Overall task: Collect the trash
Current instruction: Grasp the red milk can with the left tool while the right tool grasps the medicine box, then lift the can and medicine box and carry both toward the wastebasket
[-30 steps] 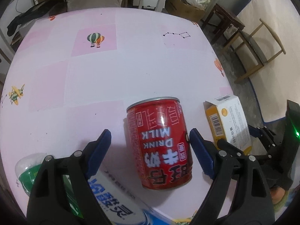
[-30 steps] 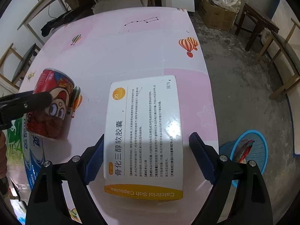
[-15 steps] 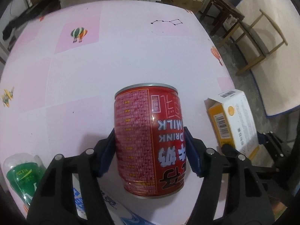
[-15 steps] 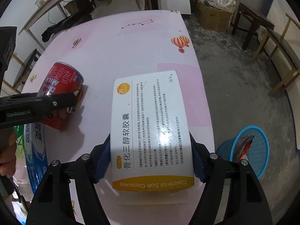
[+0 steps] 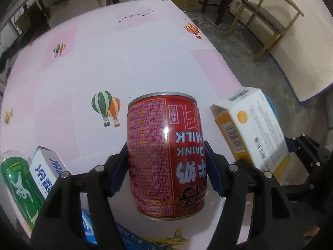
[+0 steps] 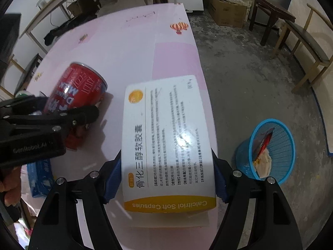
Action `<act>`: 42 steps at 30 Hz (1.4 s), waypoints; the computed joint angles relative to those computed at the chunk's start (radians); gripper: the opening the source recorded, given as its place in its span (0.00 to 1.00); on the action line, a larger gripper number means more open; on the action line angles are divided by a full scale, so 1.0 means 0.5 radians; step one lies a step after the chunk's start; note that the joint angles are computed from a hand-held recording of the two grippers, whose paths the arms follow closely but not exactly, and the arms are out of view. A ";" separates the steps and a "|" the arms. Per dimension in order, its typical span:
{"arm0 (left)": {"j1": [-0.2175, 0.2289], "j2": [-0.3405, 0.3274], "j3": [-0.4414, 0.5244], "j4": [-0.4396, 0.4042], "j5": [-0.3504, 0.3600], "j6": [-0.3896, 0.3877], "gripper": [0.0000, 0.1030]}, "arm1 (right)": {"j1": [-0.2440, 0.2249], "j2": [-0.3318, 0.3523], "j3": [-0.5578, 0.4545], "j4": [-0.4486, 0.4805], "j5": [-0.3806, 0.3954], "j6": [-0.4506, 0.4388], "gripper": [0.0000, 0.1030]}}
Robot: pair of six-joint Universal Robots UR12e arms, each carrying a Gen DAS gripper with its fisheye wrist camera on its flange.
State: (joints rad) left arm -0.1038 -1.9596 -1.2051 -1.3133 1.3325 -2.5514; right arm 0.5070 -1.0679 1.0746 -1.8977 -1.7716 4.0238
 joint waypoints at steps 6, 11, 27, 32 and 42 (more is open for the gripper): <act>-0.013 -0.010 -0.009 -0.020 0.094 -0.002 0.61 | 0.004 -0.007 0.027 -0.038 -0.030 -0.007 0.69; -0.011 -0.015 0.000 -0.020 0.094 -0.024 0.61 | 0.005 -0.011 0.043 -0.070 -0.041 -0.005 0.69; 0.035 0.055 -0.092 0.042 -0.039 -0.080 0.60 | -0.037 -0.131 0.270 -0.415 0.116 0.121 0.67; 0.068 0.089 -0.108 0.037 -0.140 -0.117 0.60 | -0.053 -0.180 0.359 -0.554 0.192 0.198 0.67; 0.093 0.153 -0.153 0.055 -0.276 -0.126 0.60 | -0.047 -0.245 0.451 -0.664 0.168 0.304 0.67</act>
State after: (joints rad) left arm -0.0576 -1.8829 -1.2815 -1.2857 1.1944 -2.6143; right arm 0.4836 -1.1906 1.3000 -2.2300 -1.6876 4.1759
